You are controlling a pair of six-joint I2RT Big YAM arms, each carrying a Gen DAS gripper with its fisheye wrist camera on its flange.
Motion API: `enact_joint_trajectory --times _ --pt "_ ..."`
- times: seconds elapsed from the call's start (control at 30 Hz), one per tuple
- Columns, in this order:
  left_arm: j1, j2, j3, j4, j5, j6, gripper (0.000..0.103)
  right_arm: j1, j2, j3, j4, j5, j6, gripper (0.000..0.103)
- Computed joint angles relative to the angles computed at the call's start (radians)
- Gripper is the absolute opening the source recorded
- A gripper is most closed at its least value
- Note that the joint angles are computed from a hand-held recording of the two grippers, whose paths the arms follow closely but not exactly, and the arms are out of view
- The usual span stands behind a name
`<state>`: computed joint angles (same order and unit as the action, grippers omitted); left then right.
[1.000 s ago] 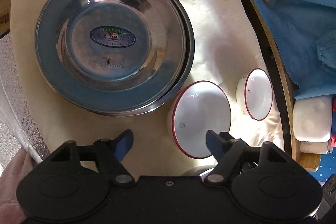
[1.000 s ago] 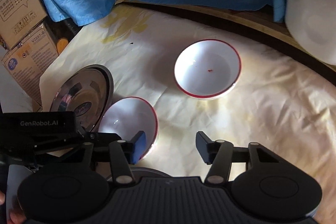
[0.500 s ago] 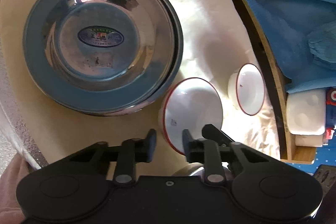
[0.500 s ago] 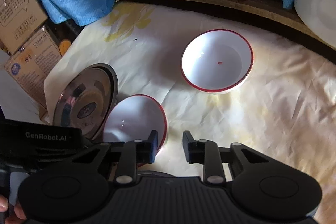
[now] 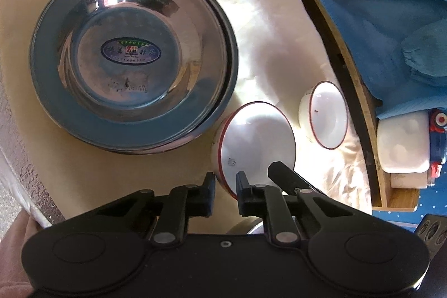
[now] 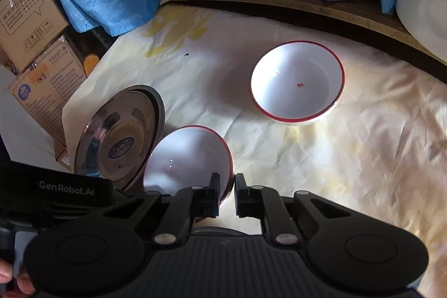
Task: Organize plates and bowls
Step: 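Lift the white bowl with both tools and carry it over the steel bowl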
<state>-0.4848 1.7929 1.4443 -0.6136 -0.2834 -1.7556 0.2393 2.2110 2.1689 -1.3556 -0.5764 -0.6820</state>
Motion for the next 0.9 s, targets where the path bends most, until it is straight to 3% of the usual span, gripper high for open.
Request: enact_joint_trajectory --times 0.23,0.43,0.7,0.9 --pt "-0.004 -0.009 0.021 0.003 -0.033 0.063 0.016 -0.016 -0.045 -0.041 0.067 -0.048 0.010 0.011" --pt "0.000 -0.017 0.060 0.000 -0.040 0.234 0.016 -0.042 -0.108 -0.100 0.147 -0.088 0.085 0.011" --pt "0.026 -0.073 0.017 0.101 0.096 0.523 0.017 -0.086 -0.242 -0.257 0.265 -0.119 0.212 0.013" --pt "0.034 -0.079 0.028 0.069 0.237 0.698 0.017 -0.114 -0.364 -0.407 0.330 -0.084 0.287 0.013"
